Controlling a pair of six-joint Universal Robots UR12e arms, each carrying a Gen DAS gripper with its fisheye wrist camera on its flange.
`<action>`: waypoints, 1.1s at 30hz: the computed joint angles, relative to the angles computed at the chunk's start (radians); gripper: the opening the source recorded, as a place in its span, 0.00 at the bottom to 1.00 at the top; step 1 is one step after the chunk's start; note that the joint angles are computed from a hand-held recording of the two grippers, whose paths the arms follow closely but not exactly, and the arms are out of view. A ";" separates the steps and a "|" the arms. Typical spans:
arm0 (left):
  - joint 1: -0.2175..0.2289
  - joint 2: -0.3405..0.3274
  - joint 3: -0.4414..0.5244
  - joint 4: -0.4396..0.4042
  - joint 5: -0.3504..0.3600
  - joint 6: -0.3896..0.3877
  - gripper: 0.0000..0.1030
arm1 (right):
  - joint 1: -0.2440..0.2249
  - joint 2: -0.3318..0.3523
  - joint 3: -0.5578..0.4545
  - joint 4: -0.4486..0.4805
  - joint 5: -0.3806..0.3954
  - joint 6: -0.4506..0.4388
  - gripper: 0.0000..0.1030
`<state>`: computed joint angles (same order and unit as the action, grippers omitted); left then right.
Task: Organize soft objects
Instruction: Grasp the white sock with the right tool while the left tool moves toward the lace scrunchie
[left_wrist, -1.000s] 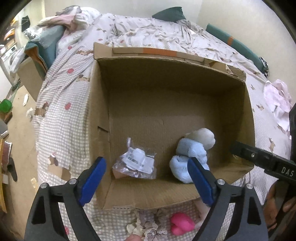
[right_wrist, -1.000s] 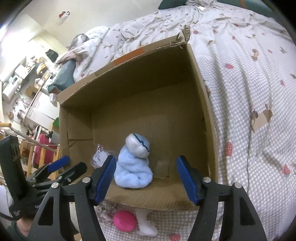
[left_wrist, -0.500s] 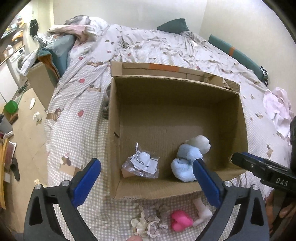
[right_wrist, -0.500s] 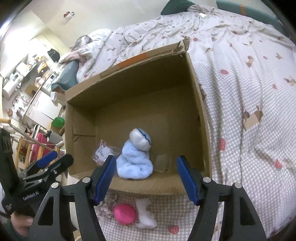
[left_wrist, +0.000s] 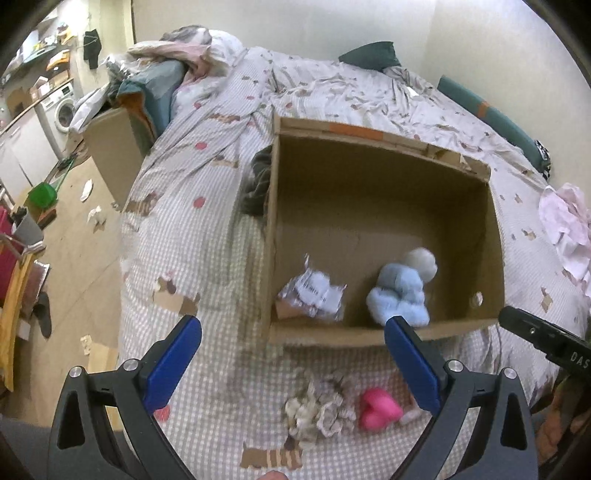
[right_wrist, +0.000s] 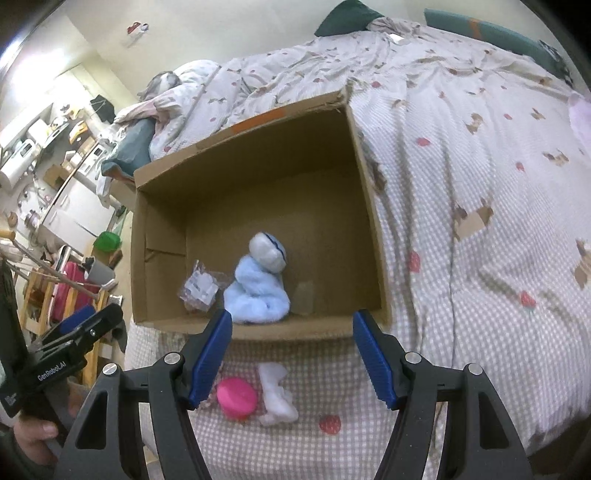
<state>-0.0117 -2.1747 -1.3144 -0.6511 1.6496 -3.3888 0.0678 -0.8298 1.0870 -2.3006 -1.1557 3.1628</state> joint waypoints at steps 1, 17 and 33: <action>0.000 0.004 -0.007 -0.003 0.000 -0.005 0.96 | -0.001 -0.003 0.005 0.004 0.004 0.002 0.70; 0.013 0.060 -0.096 -0.044 0.018 -0.101 0.96 | -0.011 -0.050 0.090 0.063 0.043 -0.013 0.70; 0.025 0.020 -0.055 -0.116 -0.041 -0.128 0.96 | 0.048 0.050 -0.059 0.337 -0.071 -0.132 0.58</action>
<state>0.0135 -2.1549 -1.3694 -0.7674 1.6091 -3.5169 0.1154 -0.7798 1.0282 -1.9633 -1.2266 3.0305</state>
